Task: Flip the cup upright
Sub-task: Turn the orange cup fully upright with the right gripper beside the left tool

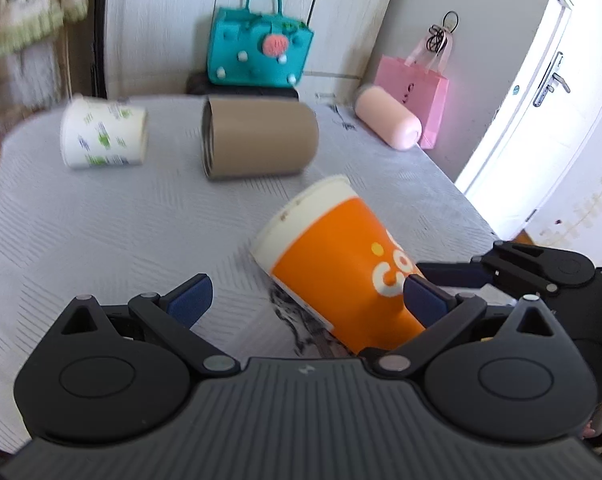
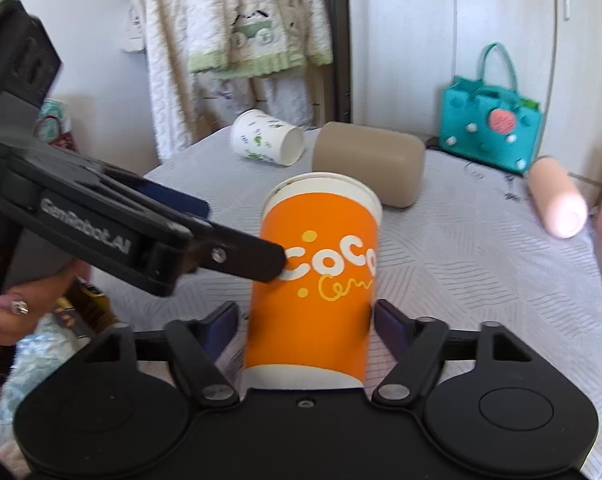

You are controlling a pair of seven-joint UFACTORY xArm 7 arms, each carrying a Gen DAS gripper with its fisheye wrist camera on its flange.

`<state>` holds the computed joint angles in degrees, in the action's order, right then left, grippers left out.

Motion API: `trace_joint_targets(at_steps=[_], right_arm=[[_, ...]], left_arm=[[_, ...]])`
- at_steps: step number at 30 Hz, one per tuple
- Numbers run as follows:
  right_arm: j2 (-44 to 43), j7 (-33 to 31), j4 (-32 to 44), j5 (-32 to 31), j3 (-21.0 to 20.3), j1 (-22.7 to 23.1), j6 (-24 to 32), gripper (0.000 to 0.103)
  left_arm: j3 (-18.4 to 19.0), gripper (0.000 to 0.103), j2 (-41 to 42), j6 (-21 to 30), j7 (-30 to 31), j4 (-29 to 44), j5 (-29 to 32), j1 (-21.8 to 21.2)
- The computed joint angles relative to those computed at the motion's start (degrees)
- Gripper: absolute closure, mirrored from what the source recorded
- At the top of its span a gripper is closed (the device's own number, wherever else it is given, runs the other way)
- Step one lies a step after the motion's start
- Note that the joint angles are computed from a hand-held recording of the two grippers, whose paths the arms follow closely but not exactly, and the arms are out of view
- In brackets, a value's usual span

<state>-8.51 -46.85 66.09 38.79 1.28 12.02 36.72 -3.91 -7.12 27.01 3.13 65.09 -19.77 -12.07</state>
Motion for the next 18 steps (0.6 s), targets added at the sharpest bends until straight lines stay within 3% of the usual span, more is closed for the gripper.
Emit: trace_joint_targets(at_steps=[7, 11, 17, 18], right_arm=[[6.7, -0.3, 11.2, 3.0, -1.6, -3.3, 17.1, 0.012], [13.8, 1.2, 21.0, 1.8, -0.1, -6.7, 27.6, 0.012], [20.1, 2.7, 28.7, 2.4, 2.5, -10.8, 35.0, 0.014], [20.3, 2.6, 28.7, 2.9, 2.9, -11.2, 35.0, 0.02]], left_arm=[[1.7, 0.0, 4.6, 9.3, 7.8, 5.4, -17.1, 0.5], [0.4, 0.0, 6.7, 9.3, 9.1, 6.5, -20.3, 1.5], [-1.0, 0.001, 8.7, 7.6, 10.0, 7.8, -20.4, 2.3], [-1.2, 0.003, 8.8, 7.1, 10.0, 7.9, -20.4, 2.3]])
